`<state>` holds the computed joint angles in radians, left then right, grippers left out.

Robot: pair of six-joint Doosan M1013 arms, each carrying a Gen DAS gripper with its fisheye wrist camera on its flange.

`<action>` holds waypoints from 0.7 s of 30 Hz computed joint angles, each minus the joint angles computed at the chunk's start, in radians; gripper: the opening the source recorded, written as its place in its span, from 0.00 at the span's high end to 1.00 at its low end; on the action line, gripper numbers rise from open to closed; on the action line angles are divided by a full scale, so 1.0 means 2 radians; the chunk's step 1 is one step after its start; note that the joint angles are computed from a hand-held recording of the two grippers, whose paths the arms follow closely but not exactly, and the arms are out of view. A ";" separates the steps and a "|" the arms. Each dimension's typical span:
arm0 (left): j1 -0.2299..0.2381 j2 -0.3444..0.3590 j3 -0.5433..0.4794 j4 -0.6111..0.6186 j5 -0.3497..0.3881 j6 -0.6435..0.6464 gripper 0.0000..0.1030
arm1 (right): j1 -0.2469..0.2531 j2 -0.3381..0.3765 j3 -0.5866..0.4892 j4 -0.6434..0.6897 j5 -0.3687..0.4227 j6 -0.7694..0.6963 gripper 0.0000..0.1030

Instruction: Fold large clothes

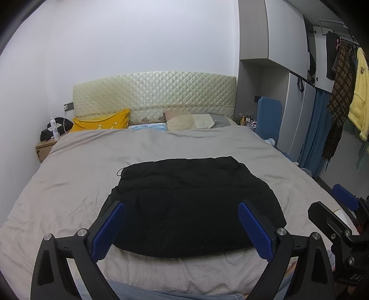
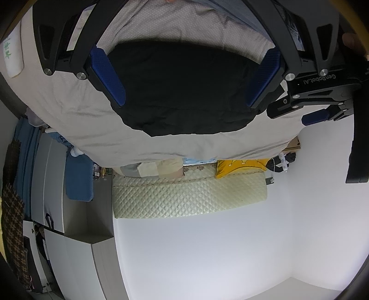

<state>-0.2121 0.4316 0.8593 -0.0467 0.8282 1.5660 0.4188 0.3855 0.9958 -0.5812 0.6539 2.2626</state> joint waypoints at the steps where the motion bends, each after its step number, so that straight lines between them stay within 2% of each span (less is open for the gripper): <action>1: 0.000 0.000 0.000 0.000 0.000 0.000 0.04 | 0.001 0.000 0.000 -0.008 0.002 0.004 0.00; 21: 0.000 0.003 -0.003 0.001 0.003 -0.001 0.04 | 0.002 -0.001 0.002 -0.006 0.001 0.003 0.00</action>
